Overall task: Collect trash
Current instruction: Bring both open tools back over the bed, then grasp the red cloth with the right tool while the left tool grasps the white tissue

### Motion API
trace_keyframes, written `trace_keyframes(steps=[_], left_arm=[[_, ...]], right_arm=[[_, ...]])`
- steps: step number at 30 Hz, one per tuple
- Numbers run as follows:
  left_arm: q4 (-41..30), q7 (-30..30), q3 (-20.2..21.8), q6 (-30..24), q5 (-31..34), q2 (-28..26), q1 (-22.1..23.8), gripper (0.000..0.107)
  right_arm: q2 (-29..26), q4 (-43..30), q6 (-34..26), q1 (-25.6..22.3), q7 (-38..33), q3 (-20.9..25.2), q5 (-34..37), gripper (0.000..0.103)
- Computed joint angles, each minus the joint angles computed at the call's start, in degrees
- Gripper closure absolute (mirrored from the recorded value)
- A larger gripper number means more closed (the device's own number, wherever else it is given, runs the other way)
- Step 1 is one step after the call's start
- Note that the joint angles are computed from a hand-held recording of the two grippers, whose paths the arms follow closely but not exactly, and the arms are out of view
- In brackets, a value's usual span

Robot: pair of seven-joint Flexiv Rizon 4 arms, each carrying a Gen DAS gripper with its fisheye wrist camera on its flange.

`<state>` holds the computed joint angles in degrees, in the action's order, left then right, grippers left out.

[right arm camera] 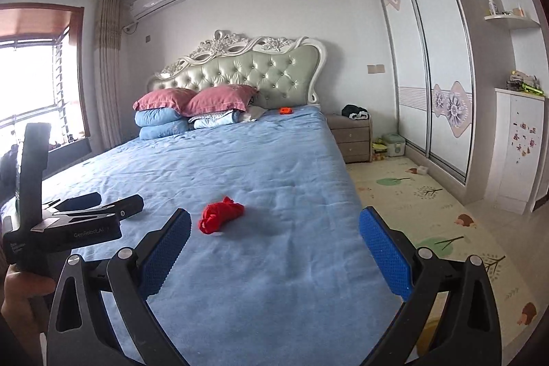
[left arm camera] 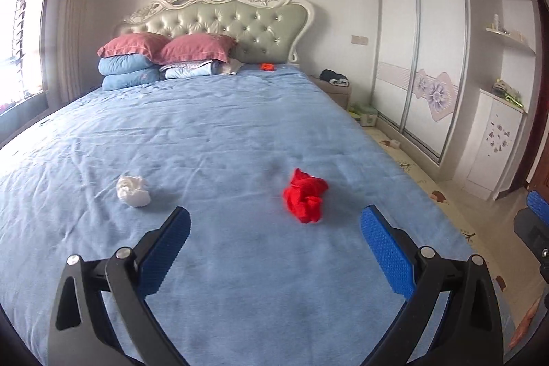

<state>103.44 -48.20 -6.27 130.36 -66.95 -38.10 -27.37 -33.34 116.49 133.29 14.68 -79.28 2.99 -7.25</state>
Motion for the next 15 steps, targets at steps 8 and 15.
trace_keyframes(steps=[8, 15], left_arm=[[6.5, -8.0, 3.0, -2.1, 6.5, 2.9, 5.0, 0.008], [5.7, -12.4, 5.6, -5.5, 11.4, 1.7, 9.4, 0.008]], right_arm=[[-2.5, -7.6, -10.1, 5.7, 2.4, 0.0, 0.6, 0.008], [-6.0, -16.9, -21.7, 12.4, 4.0, -4.7, 1.9, 0.008]])
